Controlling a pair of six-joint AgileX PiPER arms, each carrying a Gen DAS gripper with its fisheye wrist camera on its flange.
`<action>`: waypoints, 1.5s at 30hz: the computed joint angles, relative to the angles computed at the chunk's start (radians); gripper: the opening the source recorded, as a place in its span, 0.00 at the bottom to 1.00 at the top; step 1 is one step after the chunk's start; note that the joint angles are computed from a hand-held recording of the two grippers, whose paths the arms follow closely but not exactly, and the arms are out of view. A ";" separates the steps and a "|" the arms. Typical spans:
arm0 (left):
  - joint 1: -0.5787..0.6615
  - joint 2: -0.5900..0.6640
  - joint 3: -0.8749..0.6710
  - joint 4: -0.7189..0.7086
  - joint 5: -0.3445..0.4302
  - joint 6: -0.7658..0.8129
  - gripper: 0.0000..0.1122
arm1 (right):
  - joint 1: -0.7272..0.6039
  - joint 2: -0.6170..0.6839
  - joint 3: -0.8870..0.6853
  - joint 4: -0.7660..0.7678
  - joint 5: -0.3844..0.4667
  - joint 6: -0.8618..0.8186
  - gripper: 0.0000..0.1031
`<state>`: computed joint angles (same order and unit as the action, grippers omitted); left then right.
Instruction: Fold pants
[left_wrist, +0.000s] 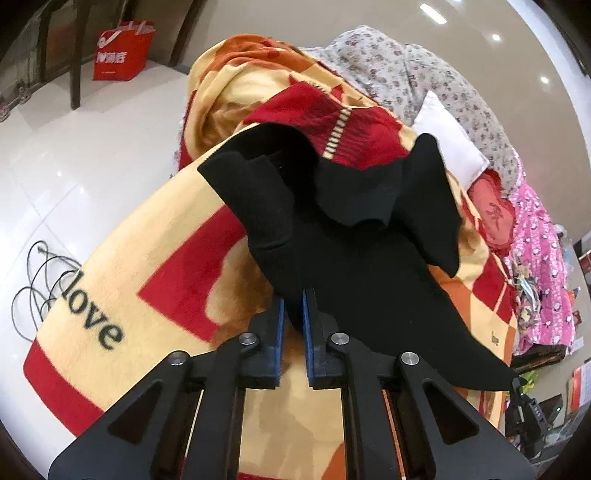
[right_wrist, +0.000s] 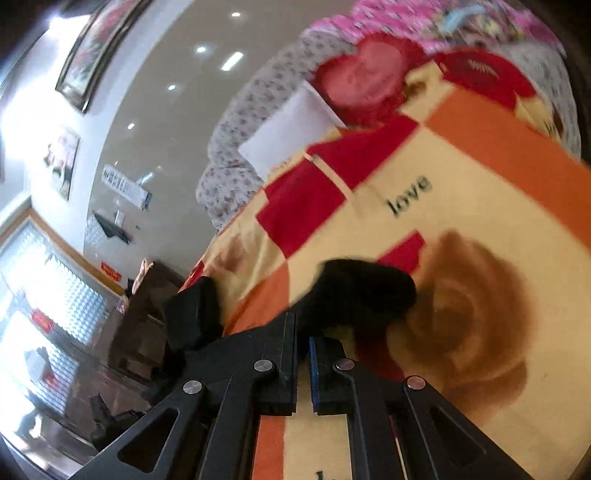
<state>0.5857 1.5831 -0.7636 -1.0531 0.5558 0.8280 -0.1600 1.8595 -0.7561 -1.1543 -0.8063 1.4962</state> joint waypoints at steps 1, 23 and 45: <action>0.000 -0.001 0.003 0.011 -0.007 -0.009 0.16 | -0.008 0.015 0.001 0.011 -0.004 0.005 0.06; -0.119 0.034 -0.031 0.005 -0.106 -0.044 0.06 | 0.049 0.010 0.005 0.118 0.060 -0.112 0.05; 0.053 -0.159 0.082 0.247 -0.035 -0.138 0.15 | 0.211 -0.238 -0.044 -0.314 0.607 0.281 0.38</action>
<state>0.6391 1.4237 -0.6817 -0.8064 0.5212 0.6902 0.0510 1.6214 -0.8004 -1.4680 -0.1995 1.7773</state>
